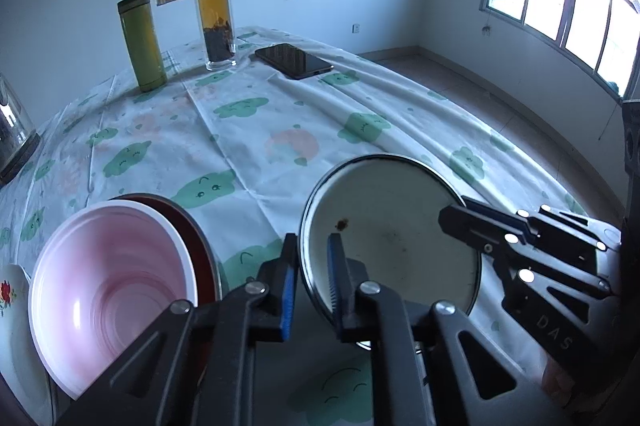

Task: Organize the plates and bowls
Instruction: 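Close both grippers on the white enamel bowl's rim, then lift the white enamel bowl with both grippers over the nested bowls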

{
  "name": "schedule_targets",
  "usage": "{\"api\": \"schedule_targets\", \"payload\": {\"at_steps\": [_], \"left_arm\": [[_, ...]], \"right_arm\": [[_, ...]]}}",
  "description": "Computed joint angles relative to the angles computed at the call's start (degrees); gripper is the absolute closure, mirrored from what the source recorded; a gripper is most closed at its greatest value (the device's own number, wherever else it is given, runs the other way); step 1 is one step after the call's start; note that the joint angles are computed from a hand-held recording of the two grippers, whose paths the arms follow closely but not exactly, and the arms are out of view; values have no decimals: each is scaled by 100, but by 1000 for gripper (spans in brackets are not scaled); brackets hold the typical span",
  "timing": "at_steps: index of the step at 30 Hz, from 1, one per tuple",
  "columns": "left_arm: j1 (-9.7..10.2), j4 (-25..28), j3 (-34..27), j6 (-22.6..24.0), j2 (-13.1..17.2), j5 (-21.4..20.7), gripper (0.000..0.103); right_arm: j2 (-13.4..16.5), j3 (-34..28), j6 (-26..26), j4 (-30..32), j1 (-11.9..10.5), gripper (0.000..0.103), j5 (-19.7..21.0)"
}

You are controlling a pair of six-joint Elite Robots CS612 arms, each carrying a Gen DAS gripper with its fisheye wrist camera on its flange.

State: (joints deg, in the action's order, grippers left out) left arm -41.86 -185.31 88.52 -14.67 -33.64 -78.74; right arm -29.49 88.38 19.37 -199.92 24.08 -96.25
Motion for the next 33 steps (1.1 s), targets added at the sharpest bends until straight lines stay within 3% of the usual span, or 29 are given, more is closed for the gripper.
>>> {"api": "schedule_targets", "payload": {"at_steps": [9,17,26,33], "left_arm": [[27,-53,13,-72,-2,-130,96],[77,-222,86,-212,-44,-403,96],[106,-742,312,-378,-156,-392,96],[102,-1219,551,-396,-282,-158,96]], "right_arm": [[-18,58,-194,-141,93,94,-342],[-37,95,-139,-296,107,95,-407],[-155,175,-287,-502,159,95,-365],[-240,167,-505,-661,240,95,-342]]}}
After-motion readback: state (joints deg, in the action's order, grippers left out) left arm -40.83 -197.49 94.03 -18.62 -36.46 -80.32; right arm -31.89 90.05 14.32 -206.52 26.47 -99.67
